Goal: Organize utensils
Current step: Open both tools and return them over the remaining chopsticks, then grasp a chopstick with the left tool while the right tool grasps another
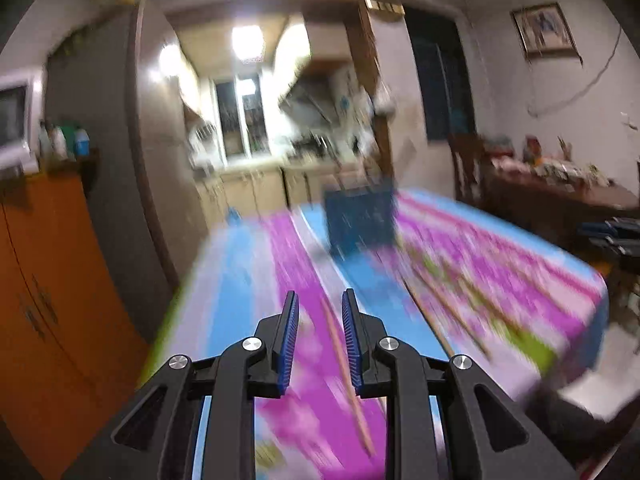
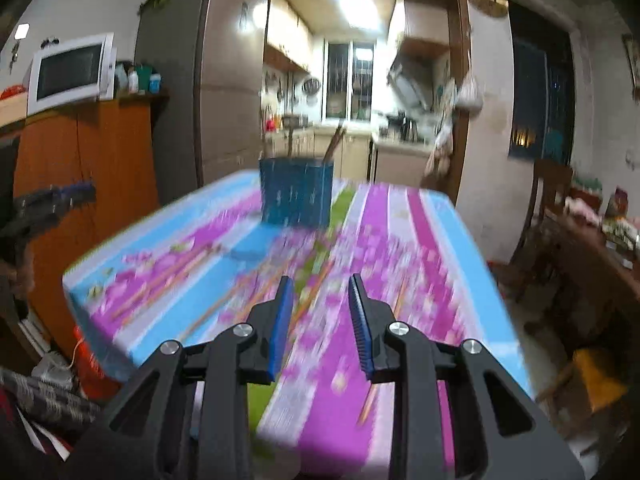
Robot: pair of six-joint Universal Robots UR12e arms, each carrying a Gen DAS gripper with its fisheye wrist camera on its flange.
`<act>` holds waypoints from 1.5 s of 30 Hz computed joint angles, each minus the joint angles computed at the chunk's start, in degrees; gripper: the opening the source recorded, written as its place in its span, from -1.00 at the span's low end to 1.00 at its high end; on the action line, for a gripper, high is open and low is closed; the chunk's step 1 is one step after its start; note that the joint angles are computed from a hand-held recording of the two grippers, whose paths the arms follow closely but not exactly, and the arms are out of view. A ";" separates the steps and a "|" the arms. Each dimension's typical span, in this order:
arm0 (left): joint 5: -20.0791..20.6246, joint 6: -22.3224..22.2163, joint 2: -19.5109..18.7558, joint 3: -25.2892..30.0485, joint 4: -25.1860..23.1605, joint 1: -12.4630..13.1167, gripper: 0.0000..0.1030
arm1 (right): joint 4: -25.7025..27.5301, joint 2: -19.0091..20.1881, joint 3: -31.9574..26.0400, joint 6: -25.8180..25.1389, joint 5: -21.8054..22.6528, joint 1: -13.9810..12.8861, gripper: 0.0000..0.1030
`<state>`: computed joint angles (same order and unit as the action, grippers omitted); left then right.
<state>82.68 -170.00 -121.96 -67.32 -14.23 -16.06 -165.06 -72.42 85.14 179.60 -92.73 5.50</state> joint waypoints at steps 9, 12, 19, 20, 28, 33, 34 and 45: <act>-0.18 5.05 1.10 -6.23 -4.49 -4.58 -0.64 | -0.41 0.13 4.54 -1.48 -3.74 2.67 -0.47; 2.41 5.39 0.19 -5.15 -4.00 -5.54 -0.63 | -1.46 0.05 5.62 -4.10 -4.08 3.17 -0.47; 3.87 3.74 -2.56 -0.56 -7.52 -6.32 -0.45 | -1.84 -0.25 7.05 -3.05 -3.48 3.09 -0.47; 4.22 3.66 -2.90 -0.03 -7.97 -6.41 -0.45 | -1.90 -0.26 7.18 -2.68 -3.45 3.06 -0.47; 2.90 1.49 -3.68 0.46 -7.10 -6.25 -0.78 | -4.90 1.80 5.68 -3.34 -6.19 3.76 -0.47; 3.10 0.84 -3.80 0.47 -6.56 -6.21 -0.82 | -6.01 4.58 2.50 -1.68 -7.98 4.34 -0.47; 3.28 0.39 -3.83 0.49 -6.49 -6.15 -0.83 | -5.71 5.19 1.69 -1.32 -8.37 4.46 -0.47; 3.79 -0.27 -4.53 0.37 -3.38 -6.18 -0.82 | -6.77 8.24 -0.61 5.10 -13.65 5.00 -0.56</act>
<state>86.47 -170.27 -126.49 -66.95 -17.61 -22.24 -171.84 -64.18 84.53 184.70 -106.38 10.50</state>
